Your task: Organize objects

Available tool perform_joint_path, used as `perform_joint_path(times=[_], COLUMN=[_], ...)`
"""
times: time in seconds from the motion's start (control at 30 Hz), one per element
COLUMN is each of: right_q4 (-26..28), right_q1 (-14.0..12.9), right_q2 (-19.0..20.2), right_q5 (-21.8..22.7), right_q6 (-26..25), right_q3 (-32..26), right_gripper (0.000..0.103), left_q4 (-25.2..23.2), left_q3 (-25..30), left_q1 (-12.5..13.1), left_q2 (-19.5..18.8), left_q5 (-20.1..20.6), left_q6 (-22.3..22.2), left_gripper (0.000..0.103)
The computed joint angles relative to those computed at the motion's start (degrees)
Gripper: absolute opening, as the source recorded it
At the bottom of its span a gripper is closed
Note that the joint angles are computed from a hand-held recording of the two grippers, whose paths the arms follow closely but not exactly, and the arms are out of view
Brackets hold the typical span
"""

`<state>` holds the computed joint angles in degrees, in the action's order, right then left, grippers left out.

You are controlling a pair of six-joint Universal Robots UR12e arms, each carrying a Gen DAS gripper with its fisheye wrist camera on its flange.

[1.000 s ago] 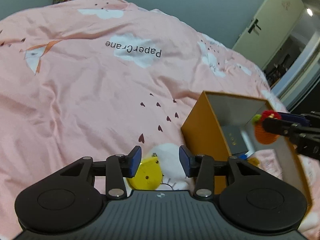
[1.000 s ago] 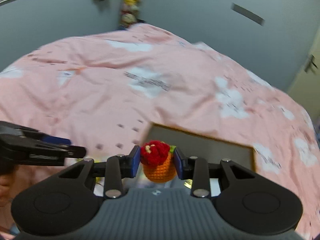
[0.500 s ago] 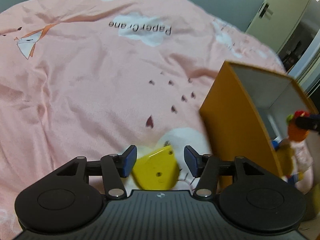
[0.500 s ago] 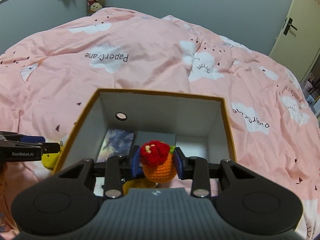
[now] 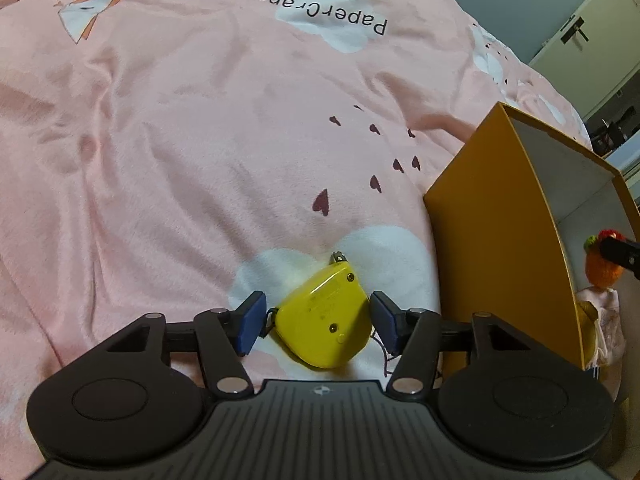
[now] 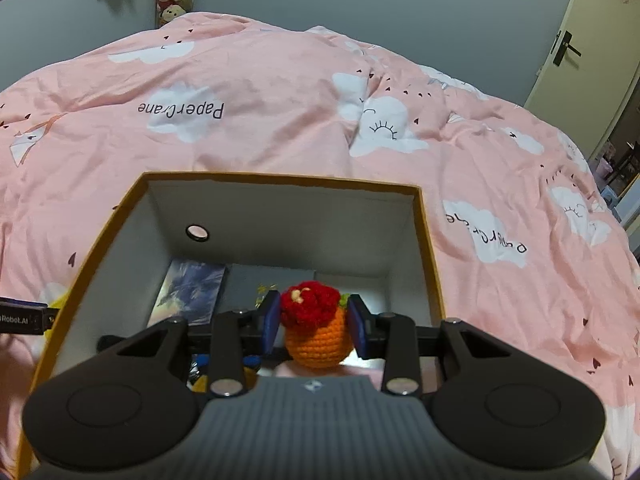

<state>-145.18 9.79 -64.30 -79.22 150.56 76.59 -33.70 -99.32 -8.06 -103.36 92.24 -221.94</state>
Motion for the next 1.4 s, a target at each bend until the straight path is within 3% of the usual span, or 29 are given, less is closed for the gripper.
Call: perform_joint_path(times=[0.07,0.47,0.67,0.97,1.07,1.4], right_q4=[-1.84,-5.33,-10.53,-16.22,-17.73,-18.92], right_q1=[0.49,2.33,2.28,1.63,1.76,1.06], right_q2=[0.45,2.39,0.73,-3.9,-4.45,-5.41], right_q5=[-2.36,-11.58,-11.4,-7.28,-8.0,-6.88], right_q6=[-1.74,-11.02,-10.05,-0.8,-0.21,1.98], right_q3=[0.1,0.01,2.71,9.02,10.22,11.58], right_gripper=[0.038,0.039,0.05,0.05,0.05,0.049], left_q4=[-0.45,-1.8,0.81,2.84,4.8,7.84], left_q3=[0.22,1.11,0.68,0.07,-0.18,0.24], left_q1=[-0.19,-0.87,-1.28,-1.4,-1.29,-1.73], left_q2=[-0.08,-0.01,0.4,1.19,1.56,2.19], left_q5=[0.76,2.45,2.95,1.91,0.81,1.4], left_q6=[0.64,5.02,8.07,8.16,8.05,9.6], left_gripper=[0.054,0.033,0.02,0.018,0.011,0.011])
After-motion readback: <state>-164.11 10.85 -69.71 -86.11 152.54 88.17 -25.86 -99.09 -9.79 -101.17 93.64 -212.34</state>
